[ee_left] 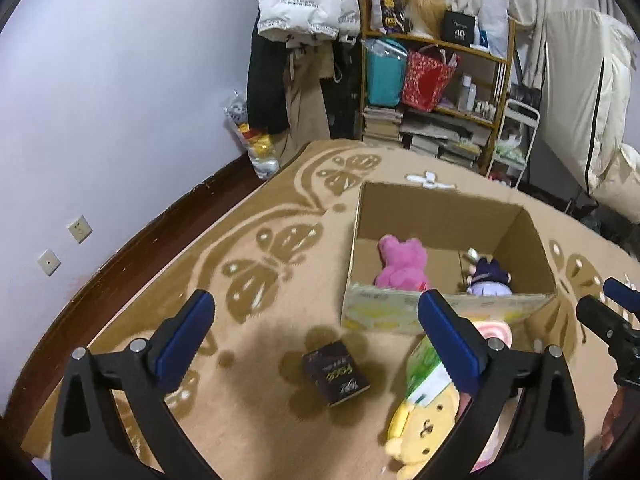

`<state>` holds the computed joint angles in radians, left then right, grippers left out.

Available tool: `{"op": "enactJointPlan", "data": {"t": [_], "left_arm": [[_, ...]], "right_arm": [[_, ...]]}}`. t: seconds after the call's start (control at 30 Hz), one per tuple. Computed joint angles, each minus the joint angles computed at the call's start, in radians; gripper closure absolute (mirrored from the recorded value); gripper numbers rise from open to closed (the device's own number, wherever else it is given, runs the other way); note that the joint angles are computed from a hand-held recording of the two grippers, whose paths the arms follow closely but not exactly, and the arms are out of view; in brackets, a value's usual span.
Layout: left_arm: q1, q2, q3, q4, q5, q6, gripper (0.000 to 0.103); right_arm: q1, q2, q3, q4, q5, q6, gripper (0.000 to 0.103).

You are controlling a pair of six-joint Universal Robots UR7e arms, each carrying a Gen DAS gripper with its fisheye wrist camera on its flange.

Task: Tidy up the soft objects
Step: 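Move the right tool to the white fluffy plush while the left tool approaches the black Face tissue pack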

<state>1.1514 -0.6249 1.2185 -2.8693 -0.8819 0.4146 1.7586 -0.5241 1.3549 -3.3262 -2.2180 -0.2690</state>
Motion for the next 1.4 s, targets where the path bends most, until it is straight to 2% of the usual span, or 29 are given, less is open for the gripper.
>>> {"op": "enactJointPlan", "data": {"t": [0.17,0.33,0.6,1.03,1.4], "left_arm": [[0.010,-0.019,0.012,0.058,-0.001,-0.055,0.002],[0.009,-0.019,0.012,0.090,0.017,-0.052,0.002],[0.028,-0.003,-0.019,0.180,0.020,-0.112,0.002],[0.058,0.047,-0.118,0.323,0.032,-0.210,0.002],[0.078,0.099,-0.191,0.441,0.038,-0.290,0.002]], "right_arm": [[0.004,-0.011,0.046,-0.002,-0.011,0.006,0.000],[0.004,-0.009,0.072,-0.002,-0.039,0.006,0.000],[-0.025,-0.015,0.118,-0.014,-0.019,0.052,0.000],[-0.065,0.025,0.099,0.011,-0.027,0.059,0.000],[-0.090,0.025,0.102,0.051,0.000,0.131,0.001]]}}
